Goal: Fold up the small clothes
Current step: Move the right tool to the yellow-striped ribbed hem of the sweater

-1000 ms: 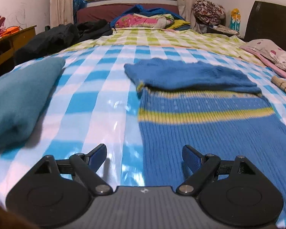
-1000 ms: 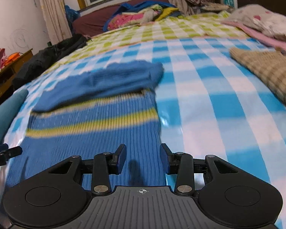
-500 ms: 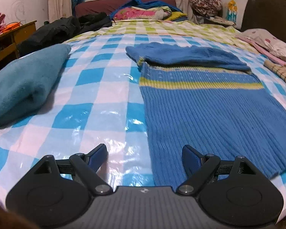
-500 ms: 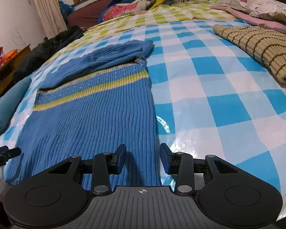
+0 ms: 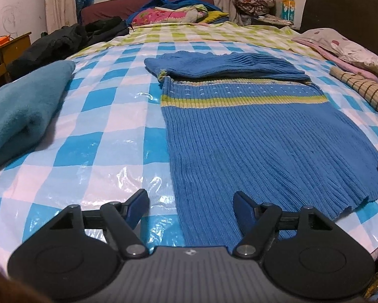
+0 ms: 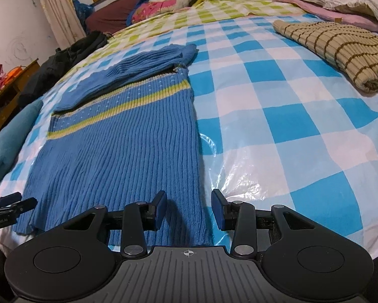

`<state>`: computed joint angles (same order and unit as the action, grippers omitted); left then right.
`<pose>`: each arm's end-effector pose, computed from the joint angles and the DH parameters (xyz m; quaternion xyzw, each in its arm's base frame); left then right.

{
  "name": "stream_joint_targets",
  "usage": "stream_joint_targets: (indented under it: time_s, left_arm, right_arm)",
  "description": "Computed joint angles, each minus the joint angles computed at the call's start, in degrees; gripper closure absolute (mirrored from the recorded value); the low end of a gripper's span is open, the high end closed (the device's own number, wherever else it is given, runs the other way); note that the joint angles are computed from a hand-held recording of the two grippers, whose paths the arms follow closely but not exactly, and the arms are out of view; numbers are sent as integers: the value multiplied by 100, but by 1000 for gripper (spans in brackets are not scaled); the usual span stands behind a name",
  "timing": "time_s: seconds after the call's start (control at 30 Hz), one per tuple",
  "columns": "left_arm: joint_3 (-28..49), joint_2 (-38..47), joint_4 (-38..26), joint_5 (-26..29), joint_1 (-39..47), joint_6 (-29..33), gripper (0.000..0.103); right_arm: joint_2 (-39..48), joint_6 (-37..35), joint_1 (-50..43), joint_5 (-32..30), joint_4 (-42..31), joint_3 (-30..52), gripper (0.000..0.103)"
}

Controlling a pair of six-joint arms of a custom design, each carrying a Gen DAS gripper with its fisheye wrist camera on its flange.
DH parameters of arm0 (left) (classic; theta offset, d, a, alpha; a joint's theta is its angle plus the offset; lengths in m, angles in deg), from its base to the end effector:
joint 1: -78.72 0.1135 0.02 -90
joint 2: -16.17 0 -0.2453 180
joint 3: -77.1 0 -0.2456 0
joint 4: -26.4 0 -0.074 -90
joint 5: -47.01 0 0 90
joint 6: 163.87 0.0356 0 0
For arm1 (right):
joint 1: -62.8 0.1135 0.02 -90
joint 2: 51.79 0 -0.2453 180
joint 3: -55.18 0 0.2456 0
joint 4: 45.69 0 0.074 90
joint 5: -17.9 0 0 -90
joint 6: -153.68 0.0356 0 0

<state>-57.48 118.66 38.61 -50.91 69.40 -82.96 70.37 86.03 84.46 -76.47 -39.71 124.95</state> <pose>0.2811 -0.0412 0.0698 -0.0247 0.9213 0.0017 0.3882 0.3484 0.1413 0.0473 -0.0086 0.9279 0.1718 0.3307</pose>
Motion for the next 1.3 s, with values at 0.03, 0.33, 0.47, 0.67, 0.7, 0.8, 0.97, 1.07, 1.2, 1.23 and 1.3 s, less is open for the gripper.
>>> stream_joint_targets:
  time_s: [0.03, 0.33, 0.47, 0.67, 0.7, 0.8, 0.97, 1.07, 1.2, 1.23, 1.3]
  left_arm:
    - [-8, -6, -3, 9, 1, -11, 25]
    - [-120, -113, 69, 175, 6, -110, 25]
    - [-201, -148, 177, 304, -21, -106, 29]
    - [-171, -68, 213, 308, -58, -83, 29]
    - [-149, -43, 196, 295, -66, -63, 29]
    - [-102, 1, 158, 291, -78, -56, 29]
    - [-111, -25, 151, 371, -32, -140, 29]
    - [-143, -57, 188, 433, 17, -241, 30]
    - [-137, -99, 177, 509, 97, -325, 42]
    - [-119, -95, 171, 542, 114, -379, 44]
    - [-87, -74, 169, 567, 135, -499, 47]
  right_arm:
    - [1, 21, -6, -30, 15, -9, 65]
    - [58, 272, -131, -431, 319, -127, 63]
    - [57, 454, -208, -741, 518, -222, 63]
    - [197, 684, -267, -1028, 787, -231, 63]
    - [212, 772, -289, -1082, 839, -239, 63]
    - [243, 883, -316, -1147, 919, -247, 63]
    - [328, 1016, -337, -1258, 1075, -231, 65]
    - [403, 1119, -343, -1351, 1165, -193, 68]
    - [455, 1230, -327, -1400, 1159, -126, 76]
    - [461, 1232, -327, -1426, 1130, -105, 76]
    - [483, 1180, -328, -1460, 1050, -34, 76]
